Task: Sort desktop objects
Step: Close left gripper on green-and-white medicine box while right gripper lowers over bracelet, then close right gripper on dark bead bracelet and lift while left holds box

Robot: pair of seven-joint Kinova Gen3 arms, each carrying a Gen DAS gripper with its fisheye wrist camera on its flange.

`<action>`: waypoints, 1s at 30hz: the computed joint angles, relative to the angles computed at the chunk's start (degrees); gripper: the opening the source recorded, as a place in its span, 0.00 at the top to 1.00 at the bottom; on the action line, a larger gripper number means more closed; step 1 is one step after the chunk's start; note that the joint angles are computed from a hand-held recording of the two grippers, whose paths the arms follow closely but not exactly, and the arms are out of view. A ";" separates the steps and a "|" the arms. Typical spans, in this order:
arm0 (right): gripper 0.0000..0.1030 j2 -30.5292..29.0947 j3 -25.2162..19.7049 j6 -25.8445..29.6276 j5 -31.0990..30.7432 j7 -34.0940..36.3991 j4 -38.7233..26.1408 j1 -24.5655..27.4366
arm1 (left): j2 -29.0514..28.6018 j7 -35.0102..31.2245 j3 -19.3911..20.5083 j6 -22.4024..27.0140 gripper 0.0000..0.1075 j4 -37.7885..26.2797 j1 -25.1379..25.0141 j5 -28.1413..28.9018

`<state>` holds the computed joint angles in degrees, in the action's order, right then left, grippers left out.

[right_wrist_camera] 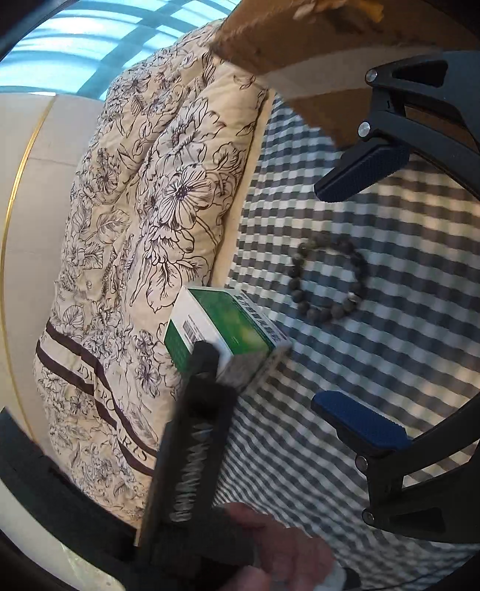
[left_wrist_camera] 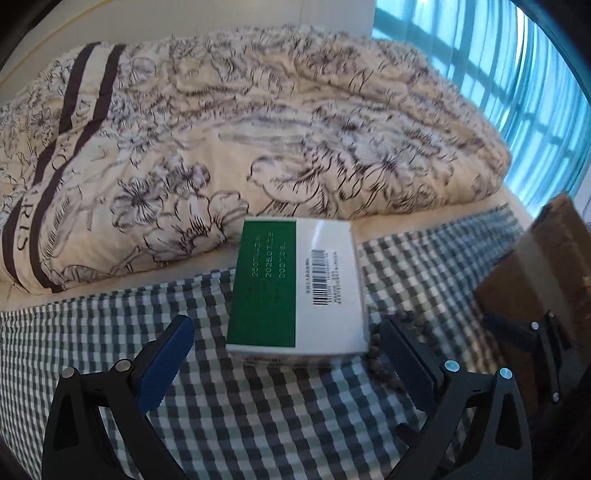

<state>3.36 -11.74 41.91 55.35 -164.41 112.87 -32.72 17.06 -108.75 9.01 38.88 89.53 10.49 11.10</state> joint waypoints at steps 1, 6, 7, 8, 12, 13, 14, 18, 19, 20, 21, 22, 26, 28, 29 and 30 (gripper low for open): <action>0.00 0.62 0.21 -0.53 1.60 -1.32 0.27 0.04 | 0.72 1.19 -0.49 0.36 0.04 -0.60 0.77 -0.92; 0.01 3.11 2.10 -4.54 3.84 -4.34 1.32 1.11 | 3.00 3.79 -1.15 -0.31 0.07 -1.18 2.27 -3.04; 0.01 3.56 2.67 -5.58 3.33 -4.43 1.40 1.54 | 3.52 4.83 -1.55 -0.19 0.08 -1.47 2.92 -4.02; 0.02 3.89 3.19 -6.69 2.70 -4.31 1.48 1.97 | 4.01 5.50 -1.70 -0.10 0.08 -1.72 3.30 -4.71; 0.12 5.15 4.73 -8.68 -1.65 -2.13 1.10 3.04 | 5.77 6.06 -0.91 -0.45 0.13 -1.85 2.82 -4.65; 0.12 5.21 5.17 -9.13 -1.76 -2.20 1.15 2.99 | 5.98 5.99 -0.69 -0.25 0.21 -1.92 2.59 -4.38; 0.12 5.31 5.56 -9.30 -1.54 -2.61 1.18 2.80 | 6.15 6.61 -1.02 0.12 0.25 -2.13 3.10 -4.96; 0.12 6.77 5.82 -8.16 -4.78 1.10 -0.36 2.71 | 5.01 8.87 -1.91 -0.93 0.29 -1.13 4.78 -7.41; 0.12 7.26 5.92 -7.56 -5.32 1.98 -0.82 2.35 | 4.61 9.19 -1.83 -1.14 0.29 -0.81 4.54 -7.22; 0.12 7.86 6.00 -6.53 -5.75 2.87 -1.44 1.82 | 4.10 9.49 -1.73 -1.36 0.29 -0.46 4.14 -6.83; 0.12 8.51 6.16 -5.10 -5.61 3.18 -2.07 0.96 | 3.58 9.73 -1.67 -1.53 0.29 -0.22 3.80 -6.57; 0.12 8.81 6.44 -4.37 -5.14 2.89 -2.24 0.22 | 2.66 10.04 -1.73 -2.10 0.29 0.41 3.48 -6.36; 0.49 7.57 7.18 -6.98 -4.48 1.51 -0.66 0.04 | -0.33 10.18 -1.51 -2.80 0.29 1.86 2.03 -5.61; 0.73 7.06 7.09 -7.38 -4.68 1.04 -0.28 0.08 | -1.59 9.39 -1.22 -2.10 0.29 2.05 0.88 -4.48; 0.76 6.80 6.99 -7.53 -4.91 0.81 -0.07 0.12 | -2.13 9.07 -1.14 -1.87 0.29 2.16 0.47 -4.00; 0.79 6.49 6.83 -7.57 -5.21 0.71 0.14 0.14 | -2.97 8.48 -0.99 -1.62 0.29 2.54 -0.17 -3.16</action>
<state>9.86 -4.92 34.33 50.14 -163.70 113.01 -32.58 14.10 -100.27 8.02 37.26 92.07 10.32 7.95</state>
